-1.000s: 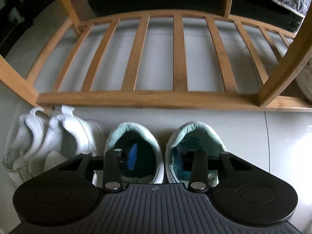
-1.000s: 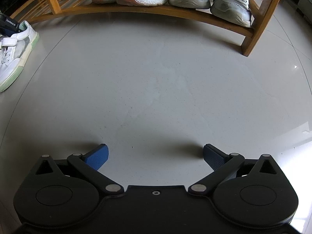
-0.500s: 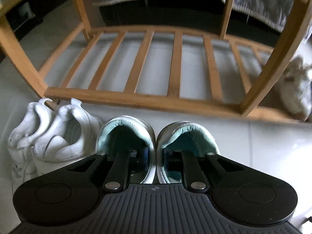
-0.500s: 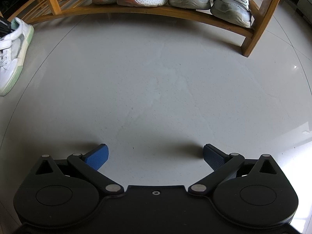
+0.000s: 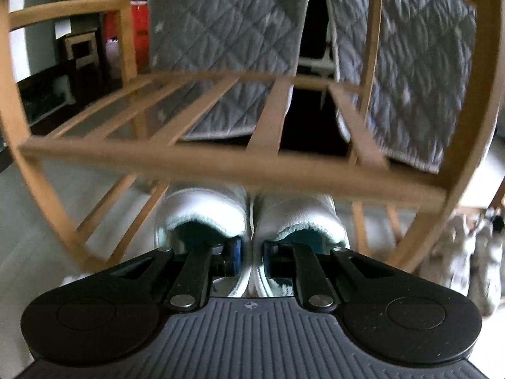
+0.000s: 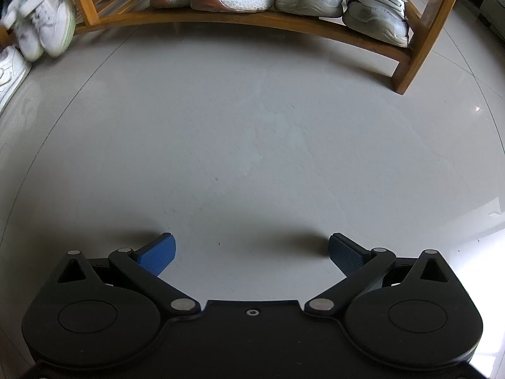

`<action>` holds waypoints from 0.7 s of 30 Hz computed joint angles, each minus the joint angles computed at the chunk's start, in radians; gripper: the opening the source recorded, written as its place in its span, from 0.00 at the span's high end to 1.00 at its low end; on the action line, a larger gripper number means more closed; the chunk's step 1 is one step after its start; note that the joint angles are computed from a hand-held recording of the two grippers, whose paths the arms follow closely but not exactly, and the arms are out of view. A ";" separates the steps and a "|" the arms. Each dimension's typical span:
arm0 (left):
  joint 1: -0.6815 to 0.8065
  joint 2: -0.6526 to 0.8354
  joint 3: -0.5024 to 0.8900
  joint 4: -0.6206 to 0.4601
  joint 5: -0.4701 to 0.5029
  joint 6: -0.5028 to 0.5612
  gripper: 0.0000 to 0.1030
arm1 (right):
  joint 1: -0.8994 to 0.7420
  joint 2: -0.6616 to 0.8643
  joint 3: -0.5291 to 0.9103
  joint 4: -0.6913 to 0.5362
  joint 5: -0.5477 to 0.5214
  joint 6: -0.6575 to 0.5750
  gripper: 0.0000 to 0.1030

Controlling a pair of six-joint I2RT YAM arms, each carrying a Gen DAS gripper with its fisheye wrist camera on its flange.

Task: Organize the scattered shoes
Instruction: 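Lift the mint-lined pair over the rack rail with the left gripper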

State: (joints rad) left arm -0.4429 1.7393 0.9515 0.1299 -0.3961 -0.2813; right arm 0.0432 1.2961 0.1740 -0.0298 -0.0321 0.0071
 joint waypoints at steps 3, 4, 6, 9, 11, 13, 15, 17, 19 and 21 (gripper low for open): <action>0.004 0.065 0.027 0.061 0.012 -0.014 0.87 | 0.001 0.002 -0.002 0.006 0.001 0.001 0.00; 0.004 0.085 0.031 0.084 0.009 -0.017 0.87 | 0.003 0.003 -0.001 0.007 0.001 0.003 0.00; -0.001 0.137 0.054 0.129 0.004 -0.023 0.87 | 0.005 0.008 0.001 0.008 0.003 0.005 0.00; 0.013 0.181 0.052 0.196 0.021 -0.034 0.87 | 0.007 0.011 0.001 0.013 0.003 0.005 0.00; 0.009 0.186 0.051 0.207 0.020 -0.044 0.86 | 0.008 0.014 -0.001 0.021 0.002 0.003 0.00; 0.019 0.228 0.072 0.236 0.031 -0.061 0.85 | 0.014 0.020 0.000 0.027 0.005 0.009 0.00; 0.027 0.253 0.079 0.256 0.044 -0.088 0.85 | 0.021 0.024 0.003 0.029 0.009 0.016 0.00; 0.032 0.268 0.083 0.266 0.054 -0.098 0.84 | 0.025 0.027 0.005 0.029 0.010 0.019 0.00; 0.044 0.291 0.092 0.269 0.071 -0.124 0.83 | 0.024 0.028 0.004 0.031 0.009 0.018 0.00; 0.047 0.307 0.104 0.253 0.066 -0.123 0.82 | 0.022 0.028 0.001 0.036 0.008 0.015 0.00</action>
